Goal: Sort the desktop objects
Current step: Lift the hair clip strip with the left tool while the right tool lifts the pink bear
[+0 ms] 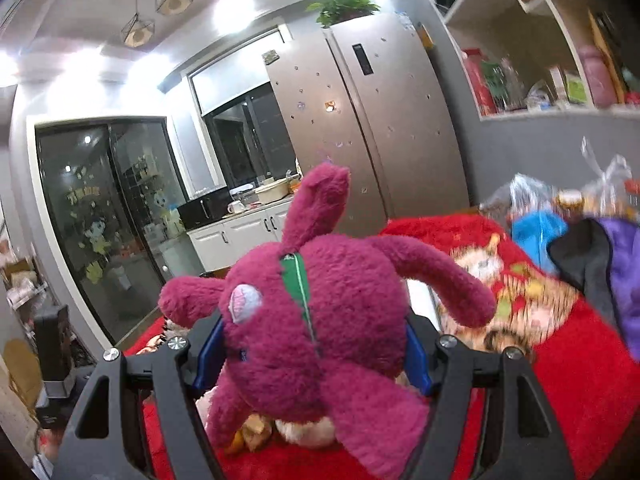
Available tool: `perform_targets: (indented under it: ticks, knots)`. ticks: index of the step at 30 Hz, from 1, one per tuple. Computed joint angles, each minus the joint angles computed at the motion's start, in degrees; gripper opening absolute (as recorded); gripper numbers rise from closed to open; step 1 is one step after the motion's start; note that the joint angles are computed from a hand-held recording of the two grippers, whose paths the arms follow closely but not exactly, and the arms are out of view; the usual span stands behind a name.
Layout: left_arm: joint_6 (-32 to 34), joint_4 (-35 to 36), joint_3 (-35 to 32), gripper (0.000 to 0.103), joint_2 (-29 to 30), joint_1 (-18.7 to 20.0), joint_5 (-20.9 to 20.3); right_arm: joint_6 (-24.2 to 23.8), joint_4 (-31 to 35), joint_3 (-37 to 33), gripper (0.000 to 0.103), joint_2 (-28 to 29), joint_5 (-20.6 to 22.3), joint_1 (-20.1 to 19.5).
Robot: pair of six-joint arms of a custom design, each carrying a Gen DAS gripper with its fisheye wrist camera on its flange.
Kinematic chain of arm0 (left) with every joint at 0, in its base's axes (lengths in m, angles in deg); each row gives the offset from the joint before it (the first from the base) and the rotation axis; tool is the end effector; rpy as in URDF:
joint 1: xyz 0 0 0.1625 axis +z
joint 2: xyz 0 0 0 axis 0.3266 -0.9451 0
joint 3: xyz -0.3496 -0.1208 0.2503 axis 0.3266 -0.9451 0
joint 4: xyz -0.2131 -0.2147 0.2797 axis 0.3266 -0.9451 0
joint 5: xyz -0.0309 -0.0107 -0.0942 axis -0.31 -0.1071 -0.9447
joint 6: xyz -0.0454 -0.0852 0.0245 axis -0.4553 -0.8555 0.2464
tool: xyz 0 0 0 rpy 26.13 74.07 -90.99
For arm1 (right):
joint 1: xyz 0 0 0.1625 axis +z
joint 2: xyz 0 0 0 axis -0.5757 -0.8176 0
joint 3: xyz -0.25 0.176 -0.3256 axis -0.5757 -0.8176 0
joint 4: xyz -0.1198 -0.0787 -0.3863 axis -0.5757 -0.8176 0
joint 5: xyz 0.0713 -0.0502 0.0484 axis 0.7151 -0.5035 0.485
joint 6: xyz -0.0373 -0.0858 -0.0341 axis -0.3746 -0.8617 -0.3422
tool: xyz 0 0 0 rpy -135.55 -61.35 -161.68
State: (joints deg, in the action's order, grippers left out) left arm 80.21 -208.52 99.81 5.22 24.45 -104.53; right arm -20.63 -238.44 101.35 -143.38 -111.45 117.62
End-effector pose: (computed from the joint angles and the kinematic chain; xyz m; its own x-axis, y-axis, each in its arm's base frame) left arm -0.3913 -0.6325 0.0278 -0.6676 0.4886 -0.5617 0.7418 0.5007 -0.4462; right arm 0.0861 -0.3873 0.4174 -0.8758 -0.0711 0.4774 -0.4729 0.3246 -0.8192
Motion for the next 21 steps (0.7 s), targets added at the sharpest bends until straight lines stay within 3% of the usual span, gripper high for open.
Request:
perform_targets:
  ticks: [4,7,21]
  knots:
    - [1.2,4.5,-6.8,0.027,2.0,-0.1,1.3,-0.4,1.8,-5.6,0.073,3.9,-6.5,6.1]
    - [0.9,8.3,-12.6,0.027,4.2,0.5,1.3,1.3,4.6,-9.7,0.074,6.3,-8.5,8.1]
    - [-3.9,23.7,-34.0,0.027,14.4,5.2,-0.4,5.5,11.0,-26.4,0.074,19.0,-8.9,6.2]
